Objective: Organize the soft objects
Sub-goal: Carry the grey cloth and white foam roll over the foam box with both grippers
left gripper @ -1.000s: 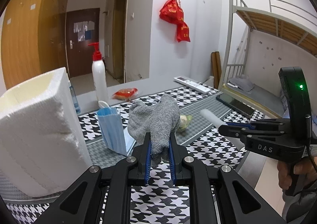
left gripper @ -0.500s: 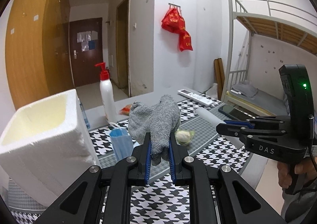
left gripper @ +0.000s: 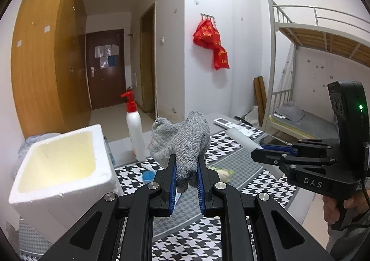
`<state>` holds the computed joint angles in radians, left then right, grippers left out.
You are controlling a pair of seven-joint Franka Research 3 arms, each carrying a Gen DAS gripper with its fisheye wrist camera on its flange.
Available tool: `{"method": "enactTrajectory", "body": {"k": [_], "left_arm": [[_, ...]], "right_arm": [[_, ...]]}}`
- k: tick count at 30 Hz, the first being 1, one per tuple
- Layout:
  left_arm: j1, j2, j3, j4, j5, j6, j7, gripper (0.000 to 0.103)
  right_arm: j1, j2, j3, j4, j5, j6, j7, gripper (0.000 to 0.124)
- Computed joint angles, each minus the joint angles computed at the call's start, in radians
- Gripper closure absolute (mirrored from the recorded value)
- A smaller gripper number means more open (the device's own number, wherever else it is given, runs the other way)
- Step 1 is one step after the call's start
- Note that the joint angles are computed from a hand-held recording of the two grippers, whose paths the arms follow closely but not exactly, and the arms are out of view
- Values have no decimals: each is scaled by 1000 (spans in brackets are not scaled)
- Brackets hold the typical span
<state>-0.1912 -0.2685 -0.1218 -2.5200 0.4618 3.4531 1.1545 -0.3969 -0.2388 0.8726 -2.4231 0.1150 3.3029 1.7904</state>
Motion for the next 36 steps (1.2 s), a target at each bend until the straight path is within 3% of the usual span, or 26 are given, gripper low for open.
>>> {"method": "enactTrajectory", "body": {"k": [7, 11, 26, 36], "left_arm": [[83, -13, -85, 8, -74, -7, 46, 87], [203, -22, -214, 12, -180, 4, 116, 87], [264, -26, -268, 37, -296, -9, 199, 87], [361, -49, -354, 39, -357, -17, 216, 87]], "right_arm": [[4, 22, 1, 28, -2, 12, -41, 107], [19, 39, -5, 44, 13, 22, -78, 107], [33, 101, 15, 107, 88, 29, -203, 107], [27, 152, 42, 161, 105, 24, -266, 107]]}}
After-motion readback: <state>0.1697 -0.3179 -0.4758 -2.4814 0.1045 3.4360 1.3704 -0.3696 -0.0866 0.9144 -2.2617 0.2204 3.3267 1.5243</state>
